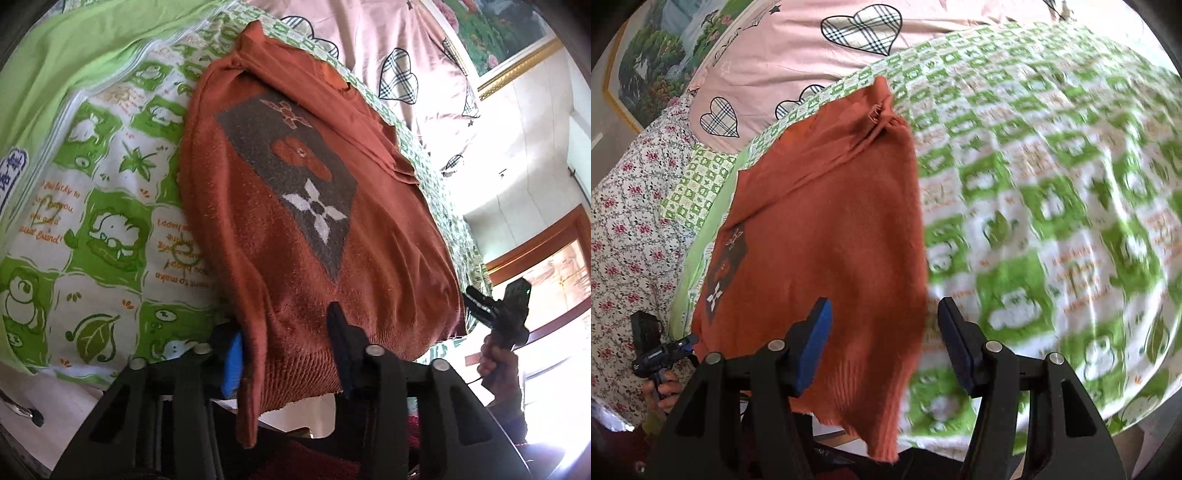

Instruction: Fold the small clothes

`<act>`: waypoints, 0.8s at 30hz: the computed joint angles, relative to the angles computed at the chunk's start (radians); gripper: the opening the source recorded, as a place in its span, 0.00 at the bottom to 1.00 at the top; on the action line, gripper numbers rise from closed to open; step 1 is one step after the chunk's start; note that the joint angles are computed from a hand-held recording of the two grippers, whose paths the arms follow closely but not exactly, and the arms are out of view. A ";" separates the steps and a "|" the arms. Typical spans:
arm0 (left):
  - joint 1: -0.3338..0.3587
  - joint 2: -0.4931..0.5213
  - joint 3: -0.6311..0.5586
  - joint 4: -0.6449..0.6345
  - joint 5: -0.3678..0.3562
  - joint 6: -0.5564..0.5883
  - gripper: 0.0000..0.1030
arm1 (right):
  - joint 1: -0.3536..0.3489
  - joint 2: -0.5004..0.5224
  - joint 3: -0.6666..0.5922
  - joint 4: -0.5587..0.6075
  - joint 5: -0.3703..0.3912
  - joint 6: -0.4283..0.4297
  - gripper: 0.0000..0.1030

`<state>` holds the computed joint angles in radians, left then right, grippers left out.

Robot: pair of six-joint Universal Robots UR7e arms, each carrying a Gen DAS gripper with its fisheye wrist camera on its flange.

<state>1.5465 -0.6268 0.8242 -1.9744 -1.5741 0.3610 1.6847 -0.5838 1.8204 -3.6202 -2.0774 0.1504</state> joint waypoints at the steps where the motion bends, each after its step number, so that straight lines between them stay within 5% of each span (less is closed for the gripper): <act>1: 0.004 0.005 -0.013 0.015 -0.010 -0.004 0.35 | -0.004 -0.001 0.011 -0.008 0.022 -0.007 0.59; 5: 0.005 0.017 -0.039 0.037 -0.011 -0.003 0.31 | -0.016 0.014 0.003 0.010 0.094 -0.039 0.55; 8: -0.008 0.007 -0.011 0.006 0.037 0.022 0.10 | -0.026 0.019 -0.017 0.065 0.131 -0.033 0.22; 9: -0.009 0.006 -0.008 0.005 0.040 0.024 0.10 | -0.033 0.016 -0.014 0.077 0.153 -0.024 0.10; 19: -0.012 -0.042 0.028 -0.061 -0.037 0.044 0.06 | -0.038 -0.008 0.028 -0.082 0.278 -0.055 0.09; 24: -0.036 0.000 -0.061 -0.090 -0.088 0.040 0.05 | -0.043 -0.004 -0.031 -0.136 0.357 -0.070 0.09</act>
<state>1.5109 -0.6272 0.7630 -2.0645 -1.6617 0.4008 1.6420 -0.5881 1.7894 -3.7565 -1.7201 0.0806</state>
